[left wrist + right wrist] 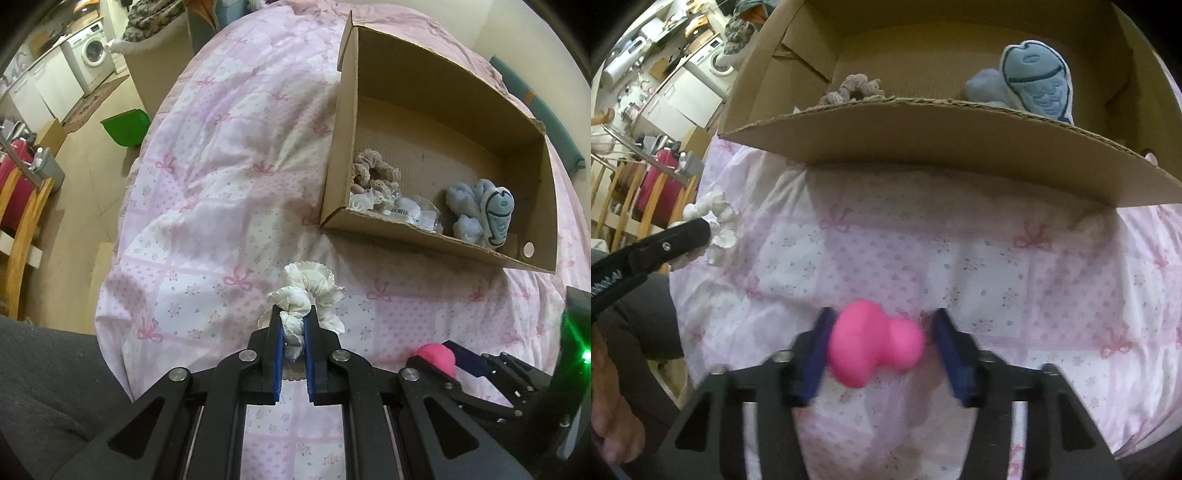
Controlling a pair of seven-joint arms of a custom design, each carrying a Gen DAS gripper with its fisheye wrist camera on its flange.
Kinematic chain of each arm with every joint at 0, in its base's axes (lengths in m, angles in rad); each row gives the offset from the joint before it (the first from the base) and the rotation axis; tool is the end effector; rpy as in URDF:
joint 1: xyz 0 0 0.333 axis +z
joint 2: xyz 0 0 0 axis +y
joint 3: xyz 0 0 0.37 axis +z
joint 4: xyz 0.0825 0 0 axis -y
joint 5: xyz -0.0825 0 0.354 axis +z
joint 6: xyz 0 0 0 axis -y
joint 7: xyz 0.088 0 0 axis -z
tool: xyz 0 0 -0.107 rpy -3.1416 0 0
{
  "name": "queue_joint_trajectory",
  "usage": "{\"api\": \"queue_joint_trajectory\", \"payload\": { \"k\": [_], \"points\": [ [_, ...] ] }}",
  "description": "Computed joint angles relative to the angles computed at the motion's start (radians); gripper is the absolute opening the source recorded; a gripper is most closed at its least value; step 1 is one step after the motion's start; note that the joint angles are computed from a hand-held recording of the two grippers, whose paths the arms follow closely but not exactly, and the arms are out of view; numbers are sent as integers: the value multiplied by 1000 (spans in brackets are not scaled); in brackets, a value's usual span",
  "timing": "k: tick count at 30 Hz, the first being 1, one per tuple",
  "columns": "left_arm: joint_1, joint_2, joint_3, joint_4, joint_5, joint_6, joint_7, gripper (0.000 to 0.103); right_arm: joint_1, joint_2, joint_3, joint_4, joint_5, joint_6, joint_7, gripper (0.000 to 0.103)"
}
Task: Organize soft objects
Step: 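Carry the cream scrunchie and pink toy over the box with both tools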
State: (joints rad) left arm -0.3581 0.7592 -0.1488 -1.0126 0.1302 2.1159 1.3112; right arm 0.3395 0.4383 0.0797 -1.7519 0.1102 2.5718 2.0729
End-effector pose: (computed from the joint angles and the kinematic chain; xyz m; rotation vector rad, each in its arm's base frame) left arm 0.7208 -0.3385 0.4871 -1.8210 2.3122 -0.4632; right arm 0.6336 0.2712 0.4288 -1.7607 2.1064 -0.0264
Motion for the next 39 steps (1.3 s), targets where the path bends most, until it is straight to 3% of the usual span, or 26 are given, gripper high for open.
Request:
{"api": "queue_joint_trajectory", "payload": {
  "k": [14, 25, 33, 39],
  "points": [
    [-1, -29, 7, -56, 22, 55, -11, 9, 4, -93, -23, -106, -44, 72, 48, 49],
    [14, -143, -10, -211, 31, 217, 6, 9, 8, -217, -34, -214, -93, 175, 130, 49],
    [9, -137, -23, -130, 14, 229, 55, 9, -15, -325, -48, -287, -166, 267, 207, 49],
    [-10, -64, -21, 54, 2, 189, 95, 9, -49, -354, -58, -273, -229, 290, 235, 49]
  ]
}}
